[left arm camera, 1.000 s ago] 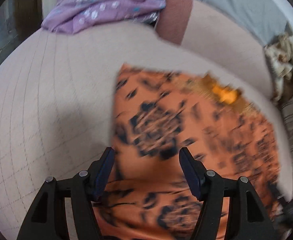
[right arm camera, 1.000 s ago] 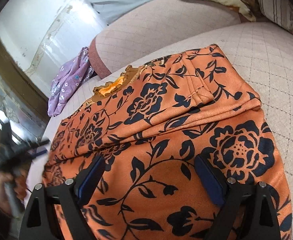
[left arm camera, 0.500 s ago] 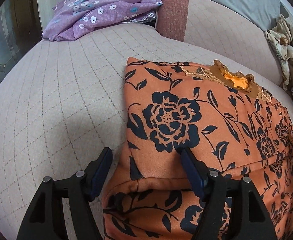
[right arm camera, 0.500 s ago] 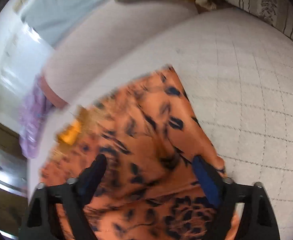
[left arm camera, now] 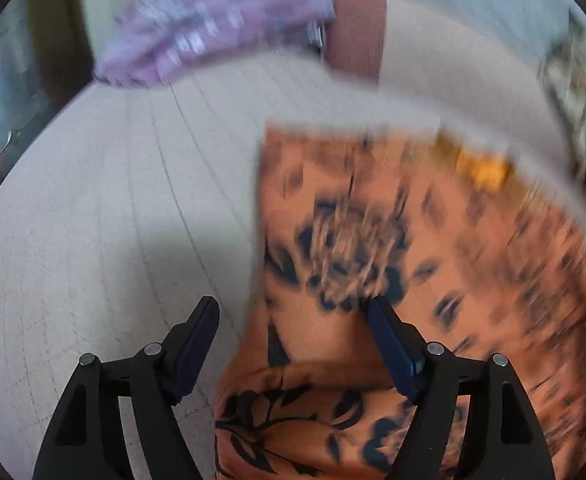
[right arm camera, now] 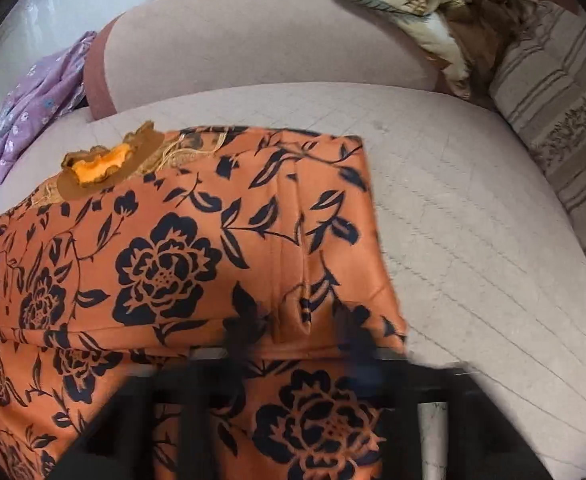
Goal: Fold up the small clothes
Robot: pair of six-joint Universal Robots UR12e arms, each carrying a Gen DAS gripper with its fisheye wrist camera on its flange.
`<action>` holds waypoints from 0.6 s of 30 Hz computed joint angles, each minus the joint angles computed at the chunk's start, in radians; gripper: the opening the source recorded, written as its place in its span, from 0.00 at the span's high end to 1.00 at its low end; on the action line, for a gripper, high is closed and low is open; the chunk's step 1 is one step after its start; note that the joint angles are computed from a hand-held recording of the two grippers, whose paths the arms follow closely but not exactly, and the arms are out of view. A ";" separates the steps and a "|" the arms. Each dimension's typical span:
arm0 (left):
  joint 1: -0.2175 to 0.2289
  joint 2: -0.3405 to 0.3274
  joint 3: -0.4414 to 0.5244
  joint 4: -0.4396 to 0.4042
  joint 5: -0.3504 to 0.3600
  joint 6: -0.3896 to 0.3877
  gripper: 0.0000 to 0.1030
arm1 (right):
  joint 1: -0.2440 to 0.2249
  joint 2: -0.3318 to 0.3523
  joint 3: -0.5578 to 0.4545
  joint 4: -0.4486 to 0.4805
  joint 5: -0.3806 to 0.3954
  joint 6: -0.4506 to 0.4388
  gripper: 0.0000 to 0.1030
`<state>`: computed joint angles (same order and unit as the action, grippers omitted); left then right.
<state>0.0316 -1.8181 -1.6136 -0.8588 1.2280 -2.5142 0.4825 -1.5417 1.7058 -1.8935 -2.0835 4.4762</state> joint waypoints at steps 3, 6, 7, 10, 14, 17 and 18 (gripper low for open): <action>0.000 0.007 -0.025 0.070 0.002 0.007 0.18 | 0.025 -0.027 0.018 -0.077 -0.118 0.063 0.26; 0.000 0.005 -0.019 0.060 0.008 -0.004 0.15 | 0.007 -0.039 0.064 -0.368 -0.114 -0.056 0.22; -0.001 0.004 -0.017 0.056 0.009 -0.007 0.15 | -0.020 -0.042 0.088 -0.472 -0.029 -0.102 0.19; 0.005 -0.003 0.028 -0.043 0.009 -0.016 0.15 | -0.113 -0.028 0.170 -0.580 0.243 -0.077 0.15; 0.061 0.013 0.036 -0.056 -0.065 -0.054 0.15 | -0.060 -0.037 0.146 -0.575 0.138 -0.042 0.16; 0.112 0.037 0.021 -0.087 -0.082 -0.072 0.15 | 0.010 -0.046 0.133 -0.546 0.049 -0.029 0.16; 0.132 0.048 0.015 -0.113 -0.100 -0.069 0.15 | 0.042 -0.057 0.144 -0.547 0.031 -0.015 0.16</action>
